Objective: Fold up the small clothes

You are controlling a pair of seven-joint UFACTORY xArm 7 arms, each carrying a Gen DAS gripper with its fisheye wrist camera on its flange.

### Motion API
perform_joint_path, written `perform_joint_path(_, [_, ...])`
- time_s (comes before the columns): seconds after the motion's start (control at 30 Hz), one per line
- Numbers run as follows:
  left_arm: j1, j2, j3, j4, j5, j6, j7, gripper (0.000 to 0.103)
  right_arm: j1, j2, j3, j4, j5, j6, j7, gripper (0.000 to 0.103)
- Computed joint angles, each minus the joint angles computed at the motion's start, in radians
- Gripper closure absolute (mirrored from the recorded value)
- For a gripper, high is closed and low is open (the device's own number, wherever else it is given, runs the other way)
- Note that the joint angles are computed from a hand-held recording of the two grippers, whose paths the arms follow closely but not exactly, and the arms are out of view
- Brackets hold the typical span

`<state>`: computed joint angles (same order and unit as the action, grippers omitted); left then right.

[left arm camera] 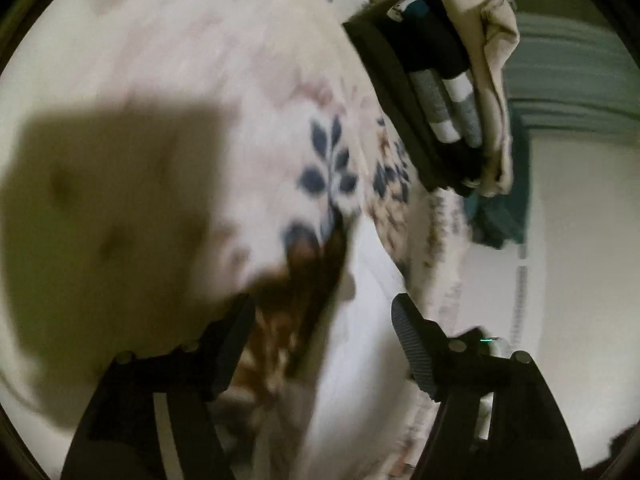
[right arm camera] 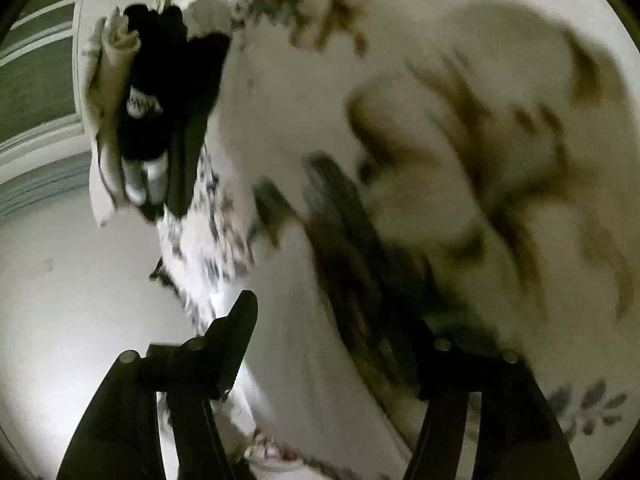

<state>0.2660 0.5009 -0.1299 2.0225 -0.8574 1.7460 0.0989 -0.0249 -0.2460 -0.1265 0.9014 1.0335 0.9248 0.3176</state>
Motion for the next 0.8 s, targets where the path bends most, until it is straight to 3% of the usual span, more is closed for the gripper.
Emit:
perform_joint_path(0.1, [0.023, -0.034, -0.009, -0.087, -0.049, 0.064, 0.012, 0.034, 0.033, -0.037, -0.019, -0.100, 0.166, 0.058, -0.117, 0.037])
perform_joint_path(0.23, [-0.011, -0.045, -0.012, -0.129, -0.070, 0.117, 0.044, 0.034, 0.057, -0.025, -0.002, -0.141, 0.327, 0.057, -0.248, 0.037])
perform_joint_path(0.4, [-0.076, -0.032, -0.013, -0.093, -0.021, 0.133, 0.089, 0.034, 0.064, 0.057, 0.034, -0.078, 0.388, 0.084, -0.329, 0.037])
perform_joint_path(0.43, [-0.082, -0.035, -0.012, -0.087, -0.012, 0.130, 0.098, 0.036, 0.062, 0.063, 0.045, -0.068, 0.375, 0.075, -0.325, 0.044])
perform_joint_path(0.47, [-0.085, -0.041, -0.010, -0.086, -0.007, 0.128, 0.110, 0.038, 0.060, 0.062, 0.052, -0.065, 0.370, 0.065, -0.319, 0.059])
perform_joint_path(0.5, [-0.088, -0.051, -0.009, -0.089, -0.001, 0.126, 0.124, 0.045, 0.060, 0.058, 0.058, -0.065, 0.369, 0.056, -0.317, 0.066])
perform_joint_path(0.53, [-0.095, -0.055, -0.007, -0.077, 0.020, 0.135, 0.138, 0.080, 0.060, 0.049, 0.064, -0.066, 0.359, 0.042, -0.309, 0.075])
perform_joint_path(0.57, [-0.102, -0.060, -0.003, -0.068, 0.040, 0.135, 0.153, 0.088, 0.062, 0.036, 0.070, -0.069, 0.351, 0.020, -0.295, 0.080])
perform_joint_path(0.8, [-0.103, -0.049, -0.001, 0.043, 0.042, 0.165, 0.122, 0.089, 0.087, -0.006, 0.073, -0.015, 0.251, -0.017, -0.181, 0.087])
